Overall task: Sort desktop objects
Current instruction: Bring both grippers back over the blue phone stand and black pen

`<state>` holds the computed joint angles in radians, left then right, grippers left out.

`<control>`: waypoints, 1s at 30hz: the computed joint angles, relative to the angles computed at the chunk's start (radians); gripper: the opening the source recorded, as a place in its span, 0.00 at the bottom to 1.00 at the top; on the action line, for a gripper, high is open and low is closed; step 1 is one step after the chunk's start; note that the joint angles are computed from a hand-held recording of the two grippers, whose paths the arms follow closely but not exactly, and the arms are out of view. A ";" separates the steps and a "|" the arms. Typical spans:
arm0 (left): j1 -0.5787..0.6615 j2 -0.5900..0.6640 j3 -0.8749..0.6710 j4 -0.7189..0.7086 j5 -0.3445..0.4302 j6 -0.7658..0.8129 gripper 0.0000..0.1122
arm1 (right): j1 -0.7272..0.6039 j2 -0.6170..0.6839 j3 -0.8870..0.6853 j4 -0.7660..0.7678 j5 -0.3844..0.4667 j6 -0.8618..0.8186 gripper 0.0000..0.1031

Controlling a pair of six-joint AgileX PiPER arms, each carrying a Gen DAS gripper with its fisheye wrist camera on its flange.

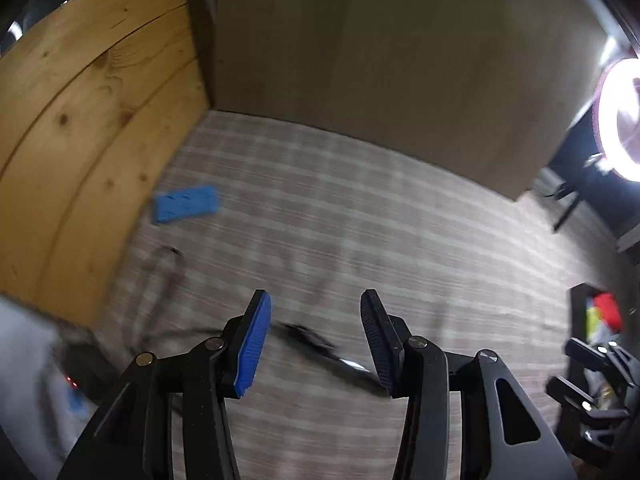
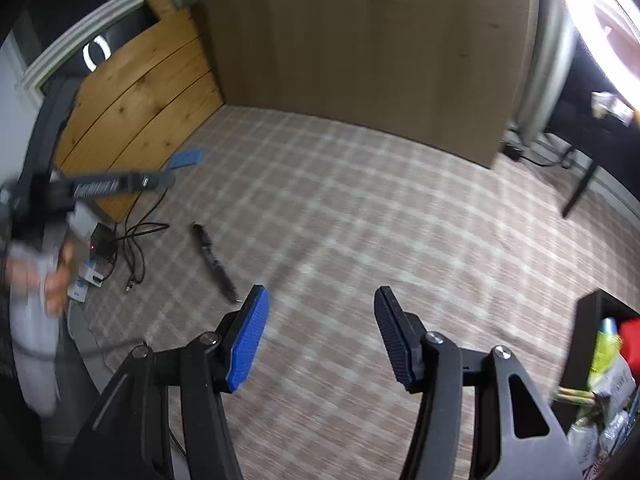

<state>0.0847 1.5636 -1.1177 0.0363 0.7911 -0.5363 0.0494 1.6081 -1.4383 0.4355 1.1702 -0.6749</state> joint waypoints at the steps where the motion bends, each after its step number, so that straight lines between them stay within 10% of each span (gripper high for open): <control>1: 0.020 0.016 -0.013 0.005 0.009 0.028 0.40 | 0.025 0.000 0.007 -0.005 -0.009 0.010 0.53; 15: 0.209 0.387 -0.290 0.128 0.169 0.641 0.55 | 0.191 0.138 -0.061 -0.070 -0.027 0.069 0.53; 30: 0.264 0.671 -0.588 0.141 0.312 0.838 0.69 | 0.383 0.348 -0.244 -0.105 0.012 -0.017 0.53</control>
